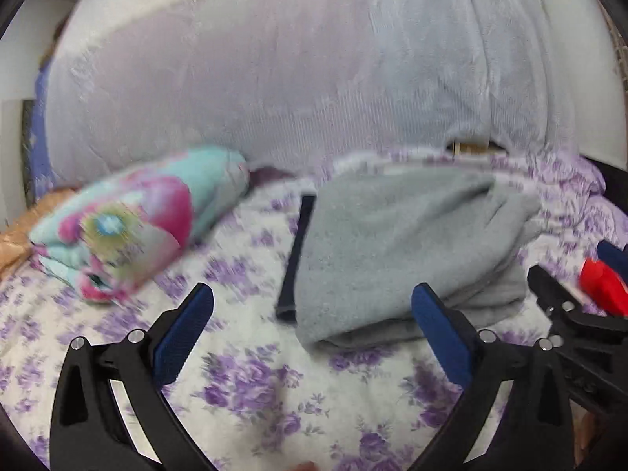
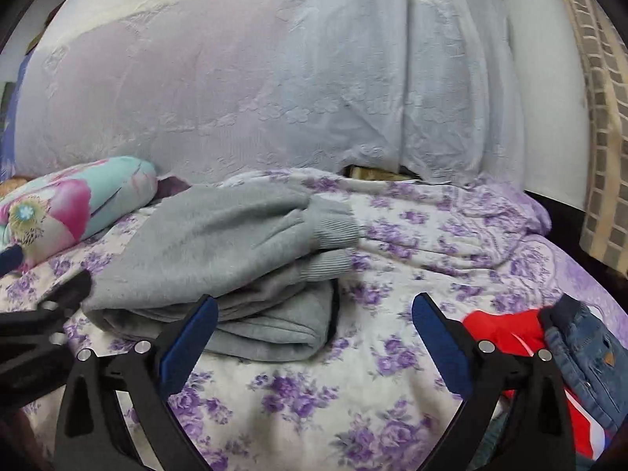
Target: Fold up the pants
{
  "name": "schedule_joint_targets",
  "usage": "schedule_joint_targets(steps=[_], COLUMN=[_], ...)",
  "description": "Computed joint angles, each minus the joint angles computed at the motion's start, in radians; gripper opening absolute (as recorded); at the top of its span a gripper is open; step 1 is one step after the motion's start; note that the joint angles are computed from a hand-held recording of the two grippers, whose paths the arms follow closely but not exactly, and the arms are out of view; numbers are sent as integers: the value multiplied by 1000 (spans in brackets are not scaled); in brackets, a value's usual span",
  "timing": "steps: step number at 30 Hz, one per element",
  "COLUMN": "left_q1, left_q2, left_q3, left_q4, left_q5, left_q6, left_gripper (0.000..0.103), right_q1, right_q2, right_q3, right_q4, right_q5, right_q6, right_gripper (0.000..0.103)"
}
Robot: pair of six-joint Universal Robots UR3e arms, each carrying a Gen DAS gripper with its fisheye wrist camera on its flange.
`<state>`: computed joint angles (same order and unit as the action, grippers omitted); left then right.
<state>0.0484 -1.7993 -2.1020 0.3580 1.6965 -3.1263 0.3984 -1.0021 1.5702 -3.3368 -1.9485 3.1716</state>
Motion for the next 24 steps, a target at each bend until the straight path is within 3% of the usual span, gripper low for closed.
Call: schedule_joint_targets(steps=[2, 5, 8, 15, 24], left_q1=[30, 68, 58, -6, 20], left_q2=[-9, -17, -49, -84, -99], left_q3=[72, 71, 96, 103, 151], left_q4=[-152, -140, -126, -29, -68], left_q5=[-59, -129, -114, 15, 5], left_q6=[-8, -17, 7, 17, -2], left_gripper=[99, 99, 99, 99, 99], right_q1=[-25, -81, -106, -53, -29], right_q2=[-3, -1, 1, 41, 72], right_q3=[-42, -66, -64, -84, -132], right_q4=[104, 153, 155, 49, 44], right_q5=[57, 150, 194, 91, 81], right_q6=[31, 79, 96, 48, -17], right_gripper=[100, 100, 100, 100, 100])
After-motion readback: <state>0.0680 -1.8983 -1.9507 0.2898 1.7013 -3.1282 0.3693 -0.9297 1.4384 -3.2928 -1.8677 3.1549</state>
